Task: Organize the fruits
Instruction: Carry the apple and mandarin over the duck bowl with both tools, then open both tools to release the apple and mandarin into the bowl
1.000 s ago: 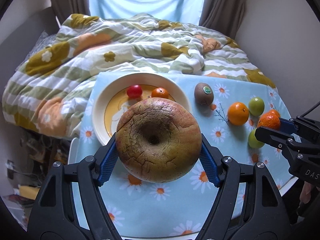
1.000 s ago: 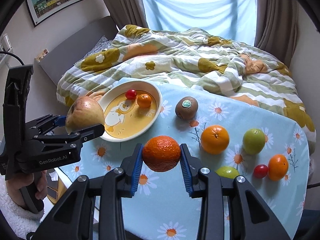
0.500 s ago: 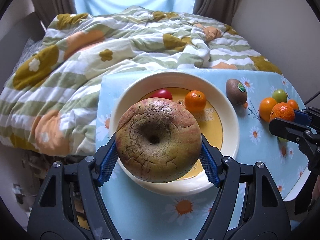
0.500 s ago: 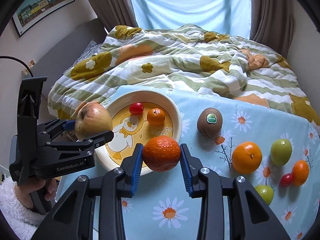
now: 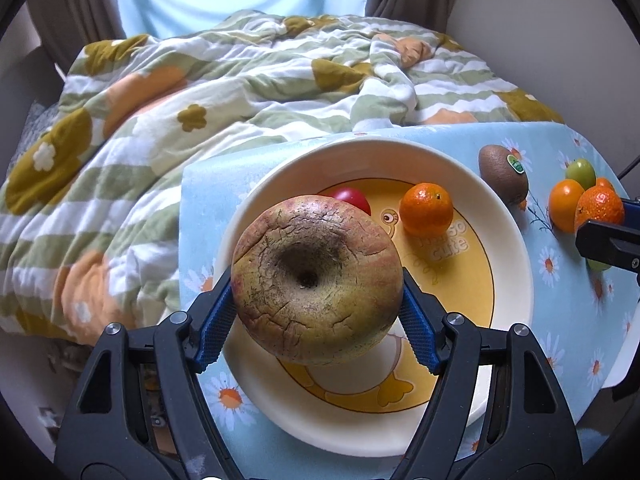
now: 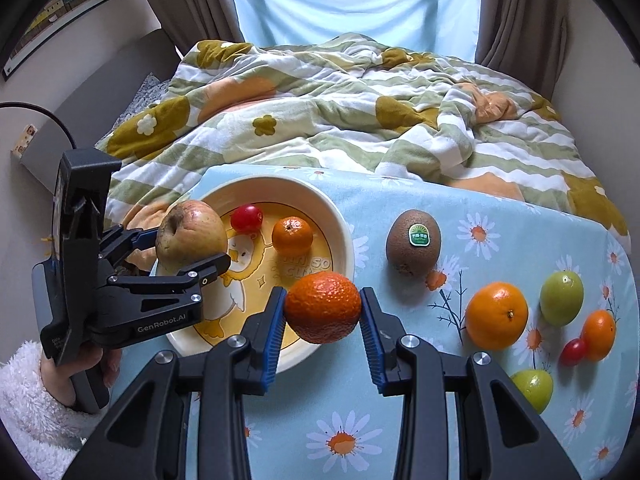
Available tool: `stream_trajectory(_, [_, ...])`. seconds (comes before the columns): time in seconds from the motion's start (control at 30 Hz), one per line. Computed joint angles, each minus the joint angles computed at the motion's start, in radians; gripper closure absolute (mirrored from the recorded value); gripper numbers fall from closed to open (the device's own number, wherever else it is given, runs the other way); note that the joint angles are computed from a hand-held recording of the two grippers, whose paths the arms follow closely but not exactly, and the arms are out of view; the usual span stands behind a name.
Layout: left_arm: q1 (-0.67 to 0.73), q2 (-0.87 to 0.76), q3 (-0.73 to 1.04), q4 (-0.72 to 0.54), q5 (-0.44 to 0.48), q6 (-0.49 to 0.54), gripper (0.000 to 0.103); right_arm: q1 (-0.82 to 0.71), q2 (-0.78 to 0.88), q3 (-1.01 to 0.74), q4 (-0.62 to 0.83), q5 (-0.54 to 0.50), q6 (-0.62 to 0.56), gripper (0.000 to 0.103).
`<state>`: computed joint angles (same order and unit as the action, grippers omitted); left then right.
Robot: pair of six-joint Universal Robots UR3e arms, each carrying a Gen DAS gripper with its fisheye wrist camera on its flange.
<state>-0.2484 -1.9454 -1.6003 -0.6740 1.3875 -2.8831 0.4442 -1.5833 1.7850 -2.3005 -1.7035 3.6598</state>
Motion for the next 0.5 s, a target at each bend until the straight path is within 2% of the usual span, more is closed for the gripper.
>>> stream_trajectory(0.1, [-0.001,-0.016,0.021,-0.013,0.001,-0.016,0.021,-0.016,-0.002,0.002,-0.002,0.000,0.003,0.069])
stream_trajectory(0.13, [0.000,-0.005,0.008,0.010,-0.002,-0.017,0.012,-0.020,-0.006,0.003,-0.001,0.002,0.001,0.069])
stream_trajectory(0.17, [-0.001,0.005,0.000,0.032,-0.005,-0.017,0.000,-0.026,-0.011,0.006,0.001,0.004,-0.003,0.069])
stream_trajectory(0.27, [-0.015,0.027,0.002,0.060,0.010,-0.019,0.000,-0.040,-0.023,0.014,-0.003,0.012,-0.021,0.069])
stream_trajectory(0.5, [-0.029,0.093,0.012,-0.034,0.064,-0.066,0.000,-0.102,-0.036,0.040,-0.047,0.106,-0.080,0.070])
